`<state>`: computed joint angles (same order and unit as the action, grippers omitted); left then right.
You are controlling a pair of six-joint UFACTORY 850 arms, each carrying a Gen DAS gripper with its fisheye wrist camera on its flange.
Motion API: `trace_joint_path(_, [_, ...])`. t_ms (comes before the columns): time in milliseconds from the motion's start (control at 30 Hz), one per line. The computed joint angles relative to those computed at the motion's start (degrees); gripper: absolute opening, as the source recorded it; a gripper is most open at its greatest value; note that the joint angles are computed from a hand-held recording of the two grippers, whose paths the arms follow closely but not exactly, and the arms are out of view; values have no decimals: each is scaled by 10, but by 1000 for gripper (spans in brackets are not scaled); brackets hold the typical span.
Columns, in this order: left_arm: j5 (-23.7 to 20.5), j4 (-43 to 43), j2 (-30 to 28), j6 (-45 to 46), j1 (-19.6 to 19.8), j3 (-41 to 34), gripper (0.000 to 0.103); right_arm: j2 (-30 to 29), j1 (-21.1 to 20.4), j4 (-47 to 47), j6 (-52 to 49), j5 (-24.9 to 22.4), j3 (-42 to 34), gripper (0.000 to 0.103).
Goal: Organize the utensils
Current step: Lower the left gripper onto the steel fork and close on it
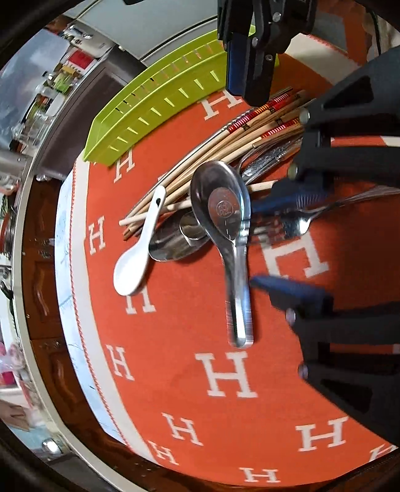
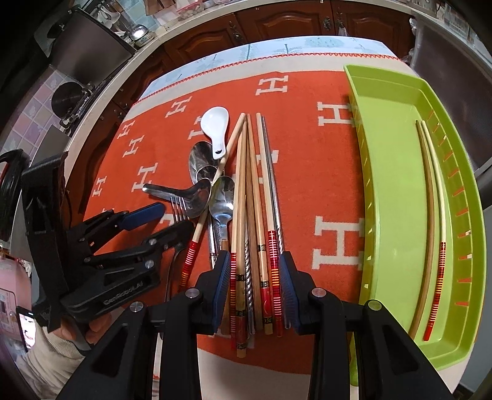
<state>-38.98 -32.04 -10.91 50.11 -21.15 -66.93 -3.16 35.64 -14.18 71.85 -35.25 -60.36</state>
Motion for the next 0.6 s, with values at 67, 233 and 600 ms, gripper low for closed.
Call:
trace_joint_path(67, [-9,-16,-2,16,4,-3,27,-2,-1,1,-1,1,0,33])
trace_joint_path(233, [-55,-72,-13,63,20,-9,26,-9,-3,4,-8,1,-4,33])
trace_joint_path(600, [-108,-173,-33,166,54,-9,23,-16,-3,7,-12,-1,-9,33])
